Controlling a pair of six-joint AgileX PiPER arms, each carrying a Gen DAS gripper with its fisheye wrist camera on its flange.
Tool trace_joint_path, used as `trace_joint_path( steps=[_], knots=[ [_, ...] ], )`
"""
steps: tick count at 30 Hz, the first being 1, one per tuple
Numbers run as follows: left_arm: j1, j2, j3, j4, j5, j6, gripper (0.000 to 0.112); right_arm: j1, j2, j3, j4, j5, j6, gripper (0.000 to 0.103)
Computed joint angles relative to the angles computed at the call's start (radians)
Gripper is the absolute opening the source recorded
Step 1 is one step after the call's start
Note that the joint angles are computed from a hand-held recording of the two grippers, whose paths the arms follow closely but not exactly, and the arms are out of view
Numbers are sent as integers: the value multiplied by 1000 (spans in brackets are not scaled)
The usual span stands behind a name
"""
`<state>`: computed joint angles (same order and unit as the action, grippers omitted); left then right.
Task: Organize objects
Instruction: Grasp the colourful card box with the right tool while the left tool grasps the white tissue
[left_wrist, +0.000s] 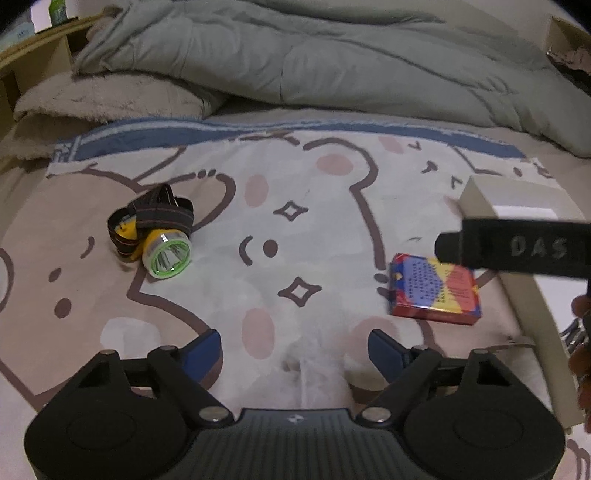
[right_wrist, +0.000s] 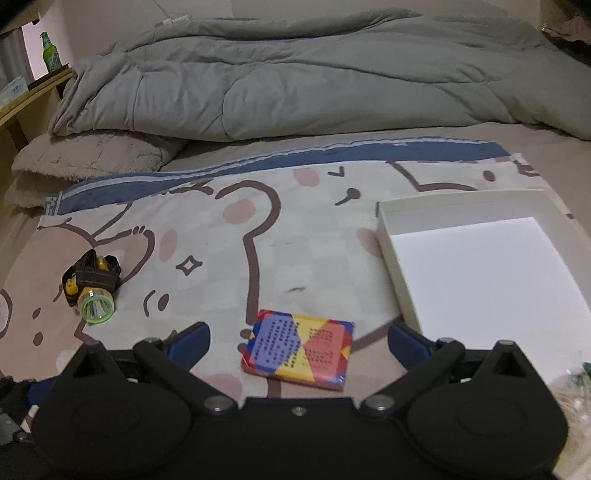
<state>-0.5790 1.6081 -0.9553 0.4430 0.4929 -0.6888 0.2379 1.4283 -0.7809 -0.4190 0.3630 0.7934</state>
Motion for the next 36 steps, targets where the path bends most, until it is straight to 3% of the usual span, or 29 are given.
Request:
trace_joint_path(
  steps=[4, 7, 10, 14, 18, 23, 25, 28, 36],
  knots=[
    [41, 47, -17, -63, -33, 82, 84, -58, 48, -8, 216, -88, -239, 103],
    [62, 82, -40, -130, -38, 149, 84, -73, 84, -17, 264, -124, -288, 103],
    [73, 108, -57, -191, -48, 220, 83, -59, 146, -74, 165, -66, -197, 103],
    [67, 142, -92, -253, -13, 300, 72, -92, 219, -136, 401, -1, -433, 102],
    [56, 178, -124, -282, 43, 338, 67, -86, 270, -174, 355, 47, -333, 84],
    [45, 188, -129, -258, 65, 325, 67, -65, 286, -179, 254, 53, -195, 85],
    [43, 190, -130, -246, 71, 312, 68, -57, 292, -182, 233, 55, -171, 91],
    [40, 189, -128, -240, 70, 311, 68, -57, 326, -211, 285, 93, -192, 92],
    [28, 198, -126, -205, 64, 279, 67, -32, 371, -230, 204, 102, -71, 93]
  ],
)
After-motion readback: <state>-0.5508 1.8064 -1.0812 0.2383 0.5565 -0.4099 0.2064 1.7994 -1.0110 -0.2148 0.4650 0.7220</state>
